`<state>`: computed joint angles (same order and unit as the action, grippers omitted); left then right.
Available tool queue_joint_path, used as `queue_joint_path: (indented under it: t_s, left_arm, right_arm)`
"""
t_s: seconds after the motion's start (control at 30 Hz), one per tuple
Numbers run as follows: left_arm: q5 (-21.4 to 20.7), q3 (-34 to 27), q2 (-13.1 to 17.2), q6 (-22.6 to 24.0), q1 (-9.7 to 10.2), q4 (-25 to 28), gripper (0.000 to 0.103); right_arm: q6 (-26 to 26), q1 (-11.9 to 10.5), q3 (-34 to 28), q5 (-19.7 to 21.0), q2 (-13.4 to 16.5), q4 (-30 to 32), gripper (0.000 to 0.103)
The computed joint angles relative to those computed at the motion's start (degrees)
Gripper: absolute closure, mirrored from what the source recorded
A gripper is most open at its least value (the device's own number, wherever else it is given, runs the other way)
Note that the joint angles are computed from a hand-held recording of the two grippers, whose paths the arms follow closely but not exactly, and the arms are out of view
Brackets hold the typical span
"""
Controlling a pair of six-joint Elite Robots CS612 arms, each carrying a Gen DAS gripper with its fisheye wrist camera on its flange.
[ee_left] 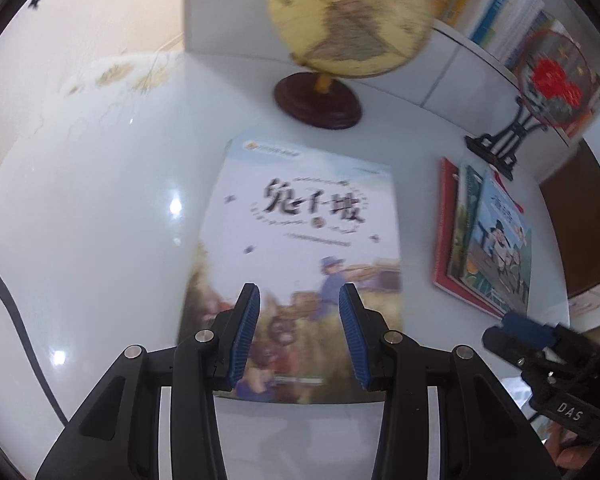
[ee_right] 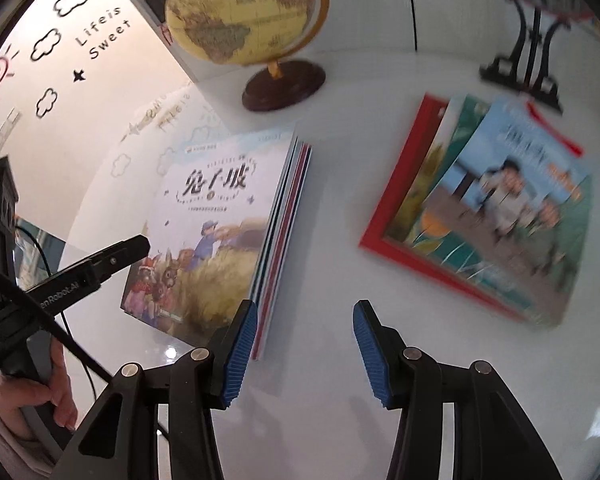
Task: Organize books
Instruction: 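Open the left gripper and raise it off the stack, then move the left gripper to the blue book with the old man cover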
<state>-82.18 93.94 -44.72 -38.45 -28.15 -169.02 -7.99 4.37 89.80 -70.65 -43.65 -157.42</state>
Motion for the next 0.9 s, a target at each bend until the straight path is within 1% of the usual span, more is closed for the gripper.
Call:
queue_joint_path:
  t_s: [0.1,0.2,0.3,0.4,0.47,0.5,0.57,0.6,0.63,0.7,0.73,0.8,0.87,0.9]
  left_arm:
    - [1.5,-1.1,0.1,2.3,-1.03,0.3,0.064]
    - [2.7,-2.6,0.3,4.1,-1.92,0.6,0.064]
    - [3.8,-4.0,0.7,5.7,-2.65,1.0,0.064]
    - [6.2,-5.9,1.3,9.0,-3.68,2.4,0.064]
    - [6.4,-7.4,2.0,11.0,-4.07,3.4,0.06]
    - [6.1,-8.1,2.3,11.5,-4.15,3.8,0.057]
    - [4.2,-9.7,3.1,12.1,-4.12,4.0,0.057]
    - [3.3,-10.3,3.4,12.2,-4.11,4.0,0.057]
    - [2.1,-11.2,3.9,12.4,-4.07,4.2,0.057]
    - [0.1,-13.2,5.0,12.7,-4.09,5.6,0.057]
    - [-1.0,-14.6,5.7,12.9,-4.12,6.7,0.057]
    - [-3.0,-16.9,6.9,13.6,-4.09,8.2,0.057]
    - [-5.7,-19.7,8.5,14.3,-3.99,9.4,0.057]
    - [-6.9,-21.1,9.4,14.7,-3.97,9.7,0.057]
  right_arm:
    - [-1.4,-0.4,1.5,-1.9,-0.9,-4.5,0.055]
    - [-2.9,-1.0,2.5,-2.2,-1.5,-7.7,0.055]
    - [-4.2,-1.7,2.9,-1.7,-1.8,-9.0,0.055]
    - [-4.6,-2.5,3.6,-2.0,-2.0,-10.8,0.055]
    - [-4.1,-3.1,4.1,-2.1,-1.9,-12.0,0.055]
    - [-3.8,-3.4,4.2,-2.3,-1.9,-12.7,0.055]
    - [-3.0,-4.0,4.6,-3.5,-1.7,-14.7,0.055]
    - [-3.1,-4.2,4.7,-5.0,-1.6,-15.6,0.055]
    - [-3.1,-4.1,4.8,-7.8,-1.5,-17.1,0.055]
    - [-3.4,-4.3,5.0,-12.2,-1.1,-19.3,0.055]
    - [-3.3,-4.6,4.9,-12.8,-1.0,-19.7,0.055]
    - [-2.5,-5.6,4.8,-12.7,-0.7,-19.7,0.055]
    - [-0.4,-6.8,4.4,-11.3,-0.4,-18.5,0.055]
    - [1.3,-7.6,4.2,-9.7,-0.2,-17.6,0.055]
